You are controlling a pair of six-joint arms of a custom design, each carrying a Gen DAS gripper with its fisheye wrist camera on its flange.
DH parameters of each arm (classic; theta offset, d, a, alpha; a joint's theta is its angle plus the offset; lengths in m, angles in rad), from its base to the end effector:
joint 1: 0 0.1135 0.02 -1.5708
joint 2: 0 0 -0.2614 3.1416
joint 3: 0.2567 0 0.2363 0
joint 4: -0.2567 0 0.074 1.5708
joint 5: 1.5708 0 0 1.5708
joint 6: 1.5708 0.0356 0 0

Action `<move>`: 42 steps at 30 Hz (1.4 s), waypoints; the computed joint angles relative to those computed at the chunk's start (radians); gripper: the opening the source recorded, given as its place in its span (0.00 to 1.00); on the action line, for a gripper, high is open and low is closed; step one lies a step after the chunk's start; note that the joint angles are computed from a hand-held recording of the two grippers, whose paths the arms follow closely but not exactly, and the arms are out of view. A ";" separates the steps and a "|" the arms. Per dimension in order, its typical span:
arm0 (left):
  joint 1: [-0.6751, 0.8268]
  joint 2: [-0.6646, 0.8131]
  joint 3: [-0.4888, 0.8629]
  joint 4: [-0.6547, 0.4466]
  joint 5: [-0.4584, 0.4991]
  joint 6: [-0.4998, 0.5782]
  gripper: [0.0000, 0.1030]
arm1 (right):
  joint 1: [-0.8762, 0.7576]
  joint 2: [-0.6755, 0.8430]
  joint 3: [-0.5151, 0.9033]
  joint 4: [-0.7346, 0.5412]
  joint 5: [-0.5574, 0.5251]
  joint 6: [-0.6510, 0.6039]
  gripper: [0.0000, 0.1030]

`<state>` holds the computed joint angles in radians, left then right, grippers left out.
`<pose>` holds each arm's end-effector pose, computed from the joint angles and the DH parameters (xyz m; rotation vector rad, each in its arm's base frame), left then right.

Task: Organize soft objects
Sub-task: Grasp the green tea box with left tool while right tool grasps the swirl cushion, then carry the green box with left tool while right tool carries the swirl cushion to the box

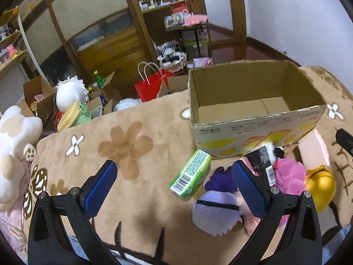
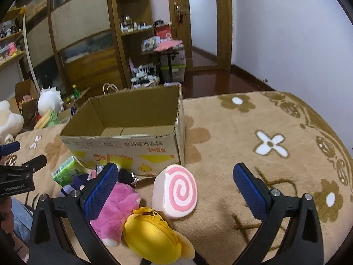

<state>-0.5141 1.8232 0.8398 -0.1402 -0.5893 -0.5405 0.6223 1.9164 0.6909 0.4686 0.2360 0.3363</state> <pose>0.2768 -0.1336 0.1162 -0.2010 2.4430 0.3615 0.2659 0.1805 0.0901 -0.2122 2.3017 0.2160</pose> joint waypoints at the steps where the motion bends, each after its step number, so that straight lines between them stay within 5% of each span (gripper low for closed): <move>1: 0.008 0.023 0.016 -0.004 0.014 0.000 0.99 | -0.004 0.023 0.020 -0.008 -0.011 0.001 1.00; 26: 0.114 0.317 0.239 -0.059 0.147 0.004 0.98 | -0.092 0.301 0.253 -0.100 -0.149 0.036 0.99; 29: 0.127 0.323 0.238 -0.052 0.172 -0.004 0.89 | -0.100 0.307 0.255 -0.103 -0.169 0.041 0.92; 32: 0.141 0.334 0.240 -0.043 0.214 0.003 0.54 | -0.117 0.327 0.275 -0.124 -0.231 0.049 0.74; 33: 0.144 0.334 0.235 -0.037 0.226 0.007 0.49 | -0.122 0.334 0.279 -0.126 -0.249 0.050 0.61; 42: 0.131 0.316 0.210 0.000 0.230 0.003 0.39 | -0.138 0.353 0.286 -0.117 -0.287 0.047 0.44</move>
